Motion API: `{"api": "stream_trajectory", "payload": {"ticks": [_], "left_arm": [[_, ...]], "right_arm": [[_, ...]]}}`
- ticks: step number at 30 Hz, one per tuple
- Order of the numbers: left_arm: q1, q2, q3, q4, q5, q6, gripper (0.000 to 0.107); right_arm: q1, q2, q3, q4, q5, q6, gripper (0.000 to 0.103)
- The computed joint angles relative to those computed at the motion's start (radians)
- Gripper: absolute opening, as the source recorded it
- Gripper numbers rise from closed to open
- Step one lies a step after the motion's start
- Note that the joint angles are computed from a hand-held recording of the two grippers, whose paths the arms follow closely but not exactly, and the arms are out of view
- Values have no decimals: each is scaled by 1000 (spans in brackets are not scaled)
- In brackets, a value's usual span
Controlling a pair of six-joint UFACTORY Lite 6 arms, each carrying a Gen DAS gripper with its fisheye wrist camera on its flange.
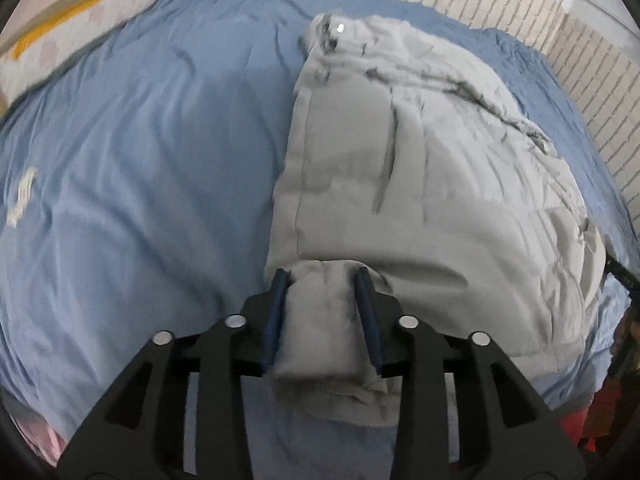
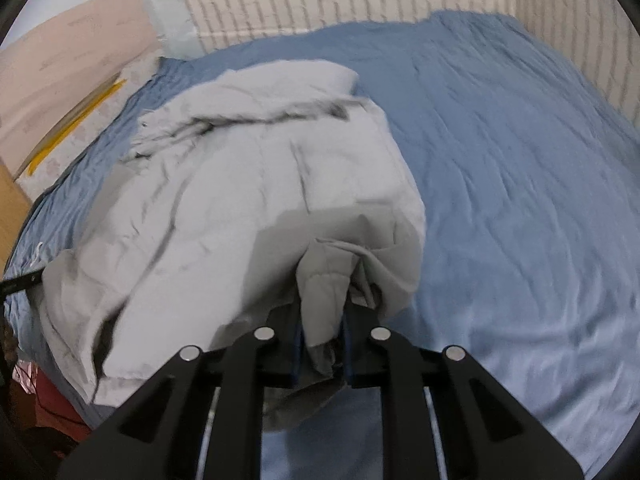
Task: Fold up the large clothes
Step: 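Grasp the folded coat edge with both grippers and lift it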
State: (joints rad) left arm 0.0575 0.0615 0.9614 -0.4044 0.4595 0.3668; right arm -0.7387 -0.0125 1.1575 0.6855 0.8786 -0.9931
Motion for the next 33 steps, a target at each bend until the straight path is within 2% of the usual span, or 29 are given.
{"api": "stream_trajectory", "payload": {"ticks": [4,8,11,12,15,17,19,20,22,23,24,28,33], "left_arm": [[27,-66,-143,-63,-8,67,70],[35,-93,-230,-134,-47,114,72],[37,-91,-238,-202,-55,164,64],[30,-72,-223,-208,-45,164,57],[-22,-49,-203,-103,-73,56,52],[-50,-37,-186,-40,-85,3,45],[-50,-8,-148,-49,-66,21,31],[-48,8,-122,-55,-51,31,29],[-54,32,-77,-35,-34,19,25],[-61,37,-64,-14,-34,-1,25],[-68,40,-54,6,-34,-19,24],[-82,65,25,70,-22,-75,22],[-65,130,174,42,20,-29,22]], "right_arm": [[-83,-3,-61,15,18,-59,22],[-124,-15,-97,39,23,-118,28],[-144,-18,-107,44,39,-133,37],[-148,-20,-109,42,43,-134,42],[-175,-28,-123,48,67,-149,51],[-187,-30,-133,55,78,-143,53],[-189,-22,-135,61,95,-131,56],[-173,-25,-144,56,82,-118,56],[-147,-28,-150,38,61,-100,48],[-139,-23,-145,37,67,-89,30],[-134,-20,-138,30,70,-71,16],[-118,-9,-74,36,105,-41,14],[-29,20,78,62,126,18,13]]}}
